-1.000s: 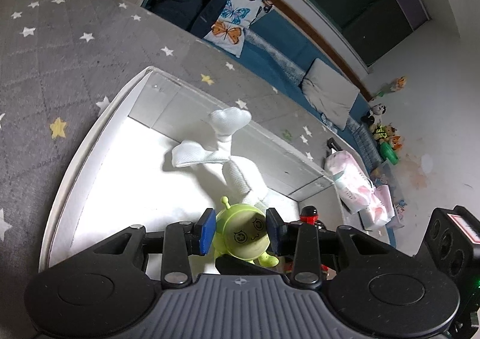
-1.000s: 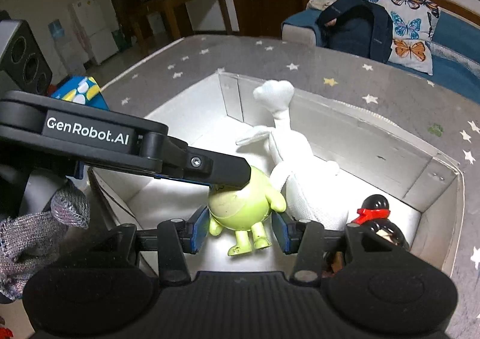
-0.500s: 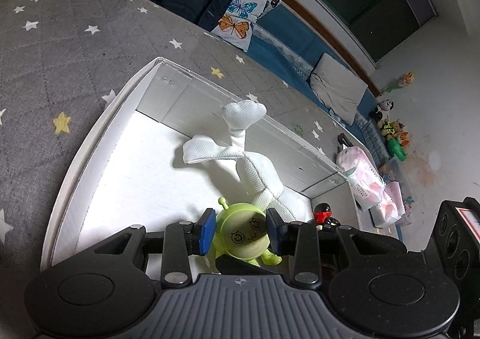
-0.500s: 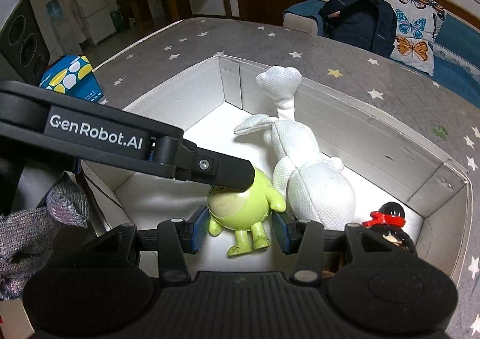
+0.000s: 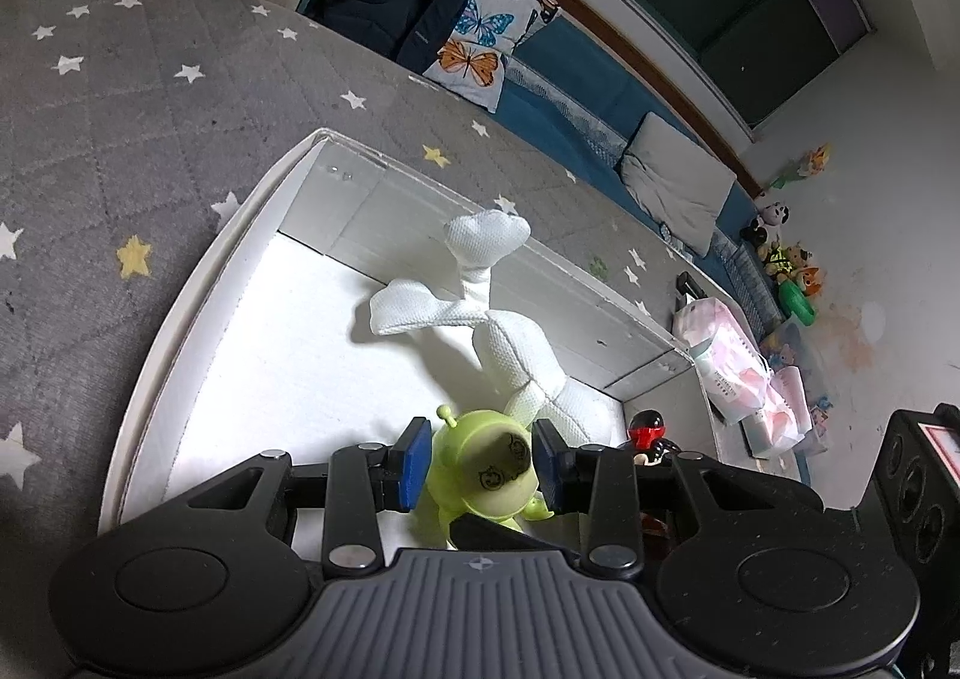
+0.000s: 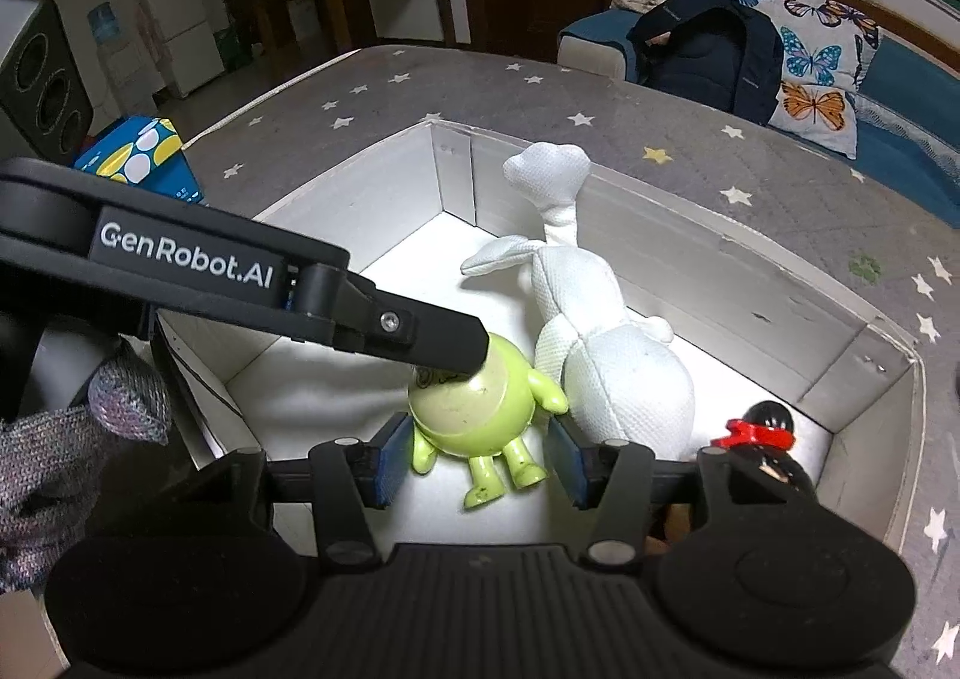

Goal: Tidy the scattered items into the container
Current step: 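Open the right gripper to release the green figure in the box, then move the right gripper down to the red round toy and close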

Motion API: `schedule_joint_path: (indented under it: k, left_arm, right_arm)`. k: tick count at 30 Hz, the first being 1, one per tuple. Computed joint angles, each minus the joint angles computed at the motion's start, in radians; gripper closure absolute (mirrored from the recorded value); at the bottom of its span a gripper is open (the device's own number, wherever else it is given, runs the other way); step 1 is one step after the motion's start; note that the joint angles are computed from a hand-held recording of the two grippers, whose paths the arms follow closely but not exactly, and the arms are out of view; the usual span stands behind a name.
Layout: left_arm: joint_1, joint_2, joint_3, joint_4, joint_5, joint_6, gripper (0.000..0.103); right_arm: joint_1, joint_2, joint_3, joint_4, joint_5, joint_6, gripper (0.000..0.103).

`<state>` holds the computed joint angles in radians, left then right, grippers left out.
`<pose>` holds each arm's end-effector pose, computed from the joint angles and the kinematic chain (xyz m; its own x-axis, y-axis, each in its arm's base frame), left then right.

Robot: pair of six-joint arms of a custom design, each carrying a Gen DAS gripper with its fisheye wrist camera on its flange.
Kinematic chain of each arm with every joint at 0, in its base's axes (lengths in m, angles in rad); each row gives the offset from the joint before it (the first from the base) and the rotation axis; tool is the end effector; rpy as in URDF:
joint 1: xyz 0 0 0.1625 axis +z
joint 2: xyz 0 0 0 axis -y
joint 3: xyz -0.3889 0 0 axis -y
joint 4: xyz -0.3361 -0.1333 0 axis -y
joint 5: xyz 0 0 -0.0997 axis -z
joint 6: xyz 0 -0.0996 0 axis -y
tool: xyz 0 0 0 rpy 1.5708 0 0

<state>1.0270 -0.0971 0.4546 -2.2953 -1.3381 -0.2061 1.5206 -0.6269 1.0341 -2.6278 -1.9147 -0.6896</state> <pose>-0.2956 -0.7909 0.0279 -0.9558 0.2600 -0.1373 0.2935 0.8704 -0.3953 0.0615 -0.7637 0.2432 -0.7429 -0.3123 0.5920 -0.5609 0.7732 -0.2960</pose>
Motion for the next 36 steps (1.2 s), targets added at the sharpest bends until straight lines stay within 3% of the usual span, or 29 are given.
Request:
schedule_joint_path:
  k: [13, 23, 28, 36]
  left_arm:
    - [-0.042, -0.154, 0.302, -0.222, 0.024, 0.047, 0.064]
    - [-0.078, -0.302, 0.595, -0.433, 0.015, 0.062, 0.064]
    - [-0.098, -0.361, 0.73, -0.527, 0.014, 0.072, 0.064]
    - [-0.106, -0.4, 0.848, -0.569, -0.024, 0.052, 0.064]
  right_arm:
    - [0.011, -0.105, 0.216, -0.261, 0.054, -0.044, 0.048]
    - [0.014, -0.219, 0.465, -0.513, 0.106, -0.085, 0.047]
    - [0.005, -0.271, 0.606, -0.662, 0.126, -0.101, 0.041]
    - [-0.035, -0.334, 0.777, -0.791, 0.154, -0.041, 0.041]
